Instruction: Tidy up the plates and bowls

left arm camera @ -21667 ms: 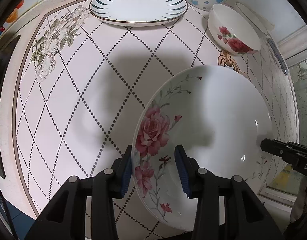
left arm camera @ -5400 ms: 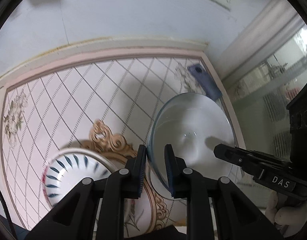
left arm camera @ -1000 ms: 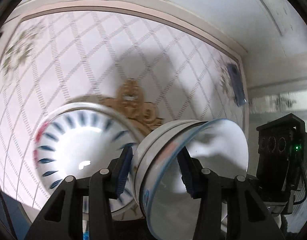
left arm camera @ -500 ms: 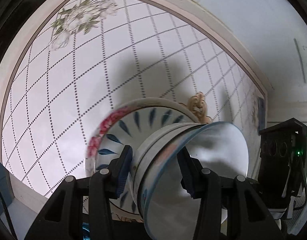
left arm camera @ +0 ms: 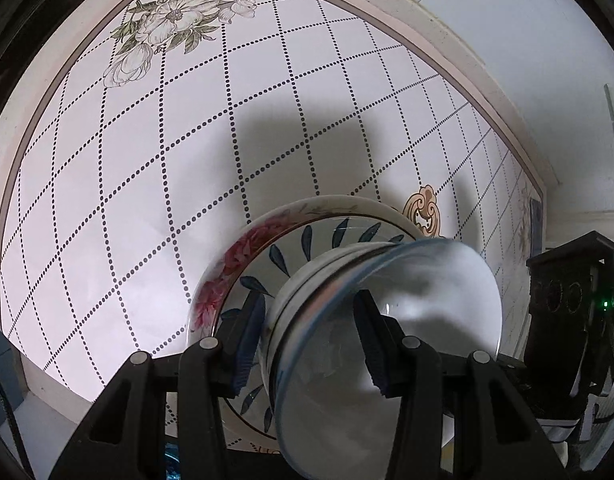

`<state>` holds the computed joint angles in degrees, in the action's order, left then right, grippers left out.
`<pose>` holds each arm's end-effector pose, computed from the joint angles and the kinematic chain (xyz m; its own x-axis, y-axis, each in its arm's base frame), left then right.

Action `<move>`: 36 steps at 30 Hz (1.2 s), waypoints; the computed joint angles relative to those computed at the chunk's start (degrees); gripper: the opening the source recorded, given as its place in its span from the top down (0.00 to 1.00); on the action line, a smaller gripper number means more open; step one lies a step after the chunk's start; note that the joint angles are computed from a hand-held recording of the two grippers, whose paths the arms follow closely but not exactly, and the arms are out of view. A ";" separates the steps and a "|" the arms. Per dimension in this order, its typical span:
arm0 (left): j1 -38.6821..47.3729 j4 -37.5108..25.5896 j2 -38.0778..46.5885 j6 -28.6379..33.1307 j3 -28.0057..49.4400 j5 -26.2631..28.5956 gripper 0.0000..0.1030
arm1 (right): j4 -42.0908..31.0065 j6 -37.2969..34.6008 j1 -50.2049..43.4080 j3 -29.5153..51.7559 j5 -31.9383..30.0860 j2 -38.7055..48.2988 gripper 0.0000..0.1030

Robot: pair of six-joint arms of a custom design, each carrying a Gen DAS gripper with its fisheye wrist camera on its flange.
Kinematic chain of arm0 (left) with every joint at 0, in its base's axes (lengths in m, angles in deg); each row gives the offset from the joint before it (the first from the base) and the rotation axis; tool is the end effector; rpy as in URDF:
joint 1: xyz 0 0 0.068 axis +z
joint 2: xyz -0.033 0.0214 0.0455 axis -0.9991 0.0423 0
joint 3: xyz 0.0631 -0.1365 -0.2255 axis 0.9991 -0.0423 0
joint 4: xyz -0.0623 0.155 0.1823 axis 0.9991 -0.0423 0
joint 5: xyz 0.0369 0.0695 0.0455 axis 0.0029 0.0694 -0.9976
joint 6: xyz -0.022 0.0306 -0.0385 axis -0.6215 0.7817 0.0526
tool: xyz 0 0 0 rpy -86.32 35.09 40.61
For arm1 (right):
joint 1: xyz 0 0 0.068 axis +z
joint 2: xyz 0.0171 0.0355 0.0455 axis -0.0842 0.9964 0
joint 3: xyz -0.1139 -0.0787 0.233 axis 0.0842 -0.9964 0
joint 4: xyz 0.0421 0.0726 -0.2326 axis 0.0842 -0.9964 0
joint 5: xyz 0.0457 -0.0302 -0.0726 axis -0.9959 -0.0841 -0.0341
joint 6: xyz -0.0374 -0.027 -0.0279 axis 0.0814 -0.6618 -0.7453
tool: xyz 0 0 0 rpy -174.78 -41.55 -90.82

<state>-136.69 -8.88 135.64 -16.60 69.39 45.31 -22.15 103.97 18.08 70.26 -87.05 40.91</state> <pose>0.1428 -0.1693 0.1987 -0.9418 -0.3327 -0.0479 -0.2998 0.8959 -0.3279 0.2237 0.1219 0.0912 -0.9800 -0.1921 0.0516 -0.0975 0.6899 0.7173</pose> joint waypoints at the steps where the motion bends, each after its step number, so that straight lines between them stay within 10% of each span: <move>1: 0.12 -0.02 -0.03 0.23 0.05 0.01 0.58 | -0.42 -0.28 -0.30 -0.10 -0.01 -0.28 0.44; 13: -1.52 -9.19 1.39 4.21 6.94 -4.20 0.58 | -2.33 1.78 3.49 0.42 8.36 -5.59 0.42; 22: -6.55 -17.11 1.27 2.75 11.52 -10.35 0.56 | -9.11 -0.32 2.27 0.09 16.31 -15.58 0.10; 32: -19.47 -29.25 -2.61 -4.35 18.08 -22.54 0.09 | -19.20 6.88 8.66 -2.83 31.53 -38.26 0.01; 36: -27.64 -35.89 -4.77 -10.63 21.15 -27.94 0.09 | -27.33 16.19 17.12 -1.86 40.59 -49.33 0.01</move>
<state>-164.33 -44.78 130.87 -27.23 90.54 17.37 -49.48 120.17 35.20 68.39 -46.47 -8.42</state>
